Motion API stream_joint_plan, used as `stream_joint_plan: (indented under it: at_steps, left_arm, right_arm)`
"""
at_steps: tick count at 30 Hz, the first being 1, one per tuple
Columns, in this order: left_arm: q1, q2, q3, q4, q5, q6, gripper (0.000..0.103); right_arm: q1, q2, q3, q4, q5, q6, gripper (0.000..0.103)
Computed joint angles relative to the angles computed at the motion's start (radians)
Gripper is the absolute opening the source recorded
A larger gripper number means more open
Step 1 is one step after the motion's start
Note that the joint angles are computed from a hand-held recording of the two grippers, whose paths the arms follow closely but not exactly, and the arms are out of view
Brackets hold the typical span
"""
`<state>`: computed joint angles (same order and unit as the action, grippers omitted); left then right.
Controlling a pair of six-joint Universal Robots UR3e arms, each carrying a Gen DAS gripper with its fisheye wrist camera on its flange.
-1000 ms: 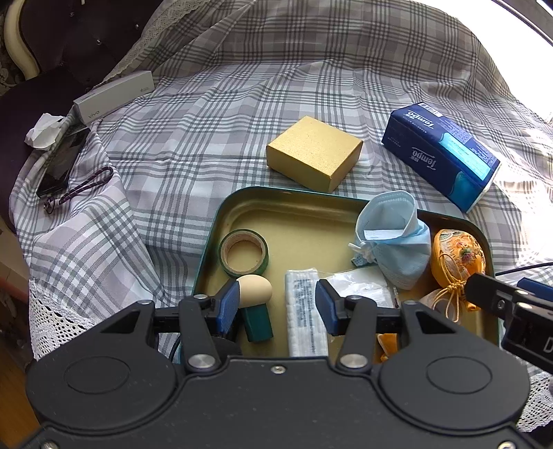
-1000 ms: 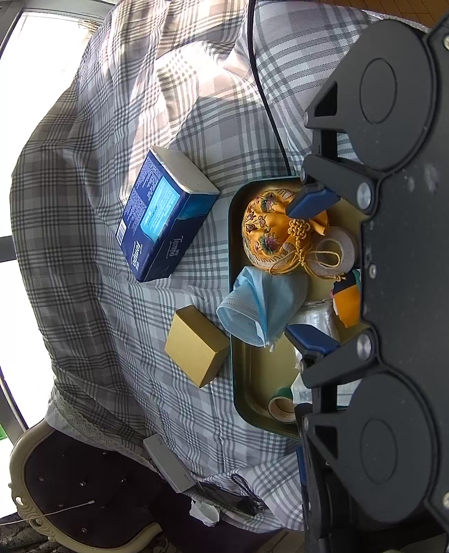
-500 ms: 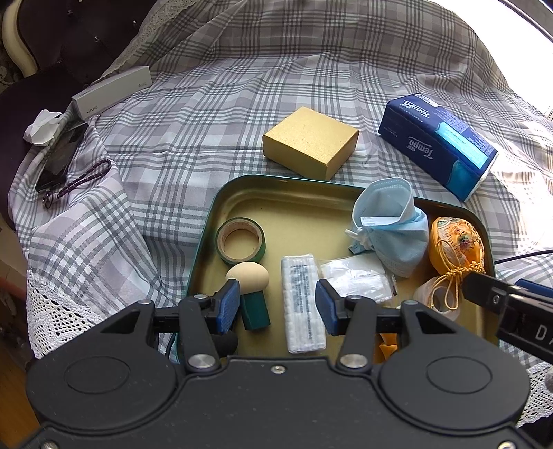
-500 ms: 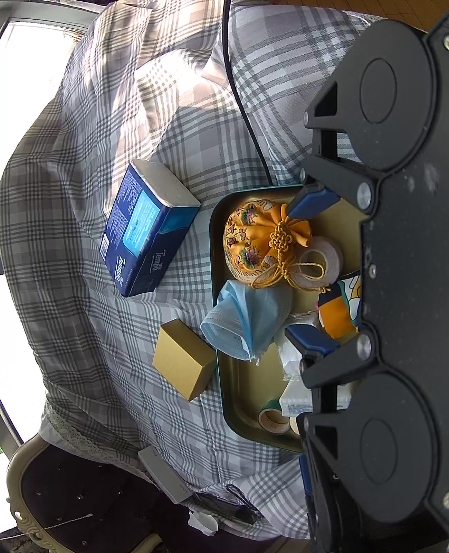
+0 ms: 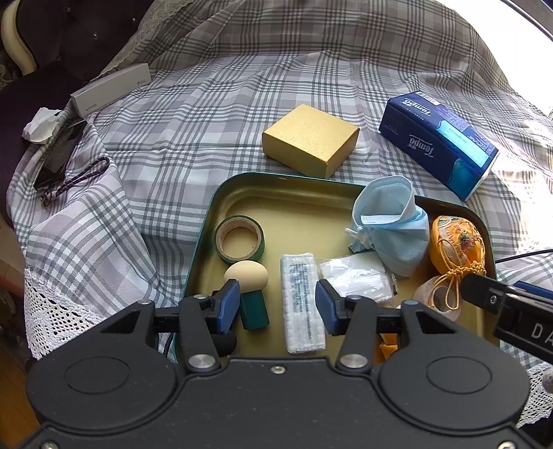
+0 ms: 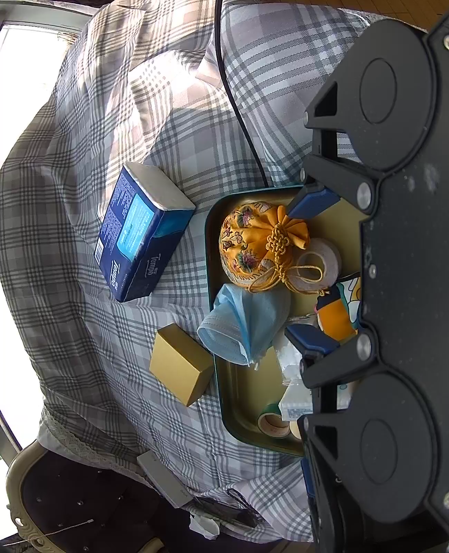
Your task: Organize soft objects
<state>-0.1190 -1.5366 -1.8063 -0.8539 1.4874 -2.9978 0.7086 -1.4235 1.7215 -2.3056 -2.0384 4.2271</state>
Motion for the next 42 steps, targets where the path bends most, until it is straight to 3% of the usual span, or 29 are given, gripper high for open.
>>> stream_joint_plan:
  at_steps: [42]
  left_arm:
    - [-0.002,-0.018,0.014,-0.008,-0.004,0.012,0.050]
  right_arm:
    - [-0.024,0.008,0.002,-0.006,0.023,-0.014,0.067]
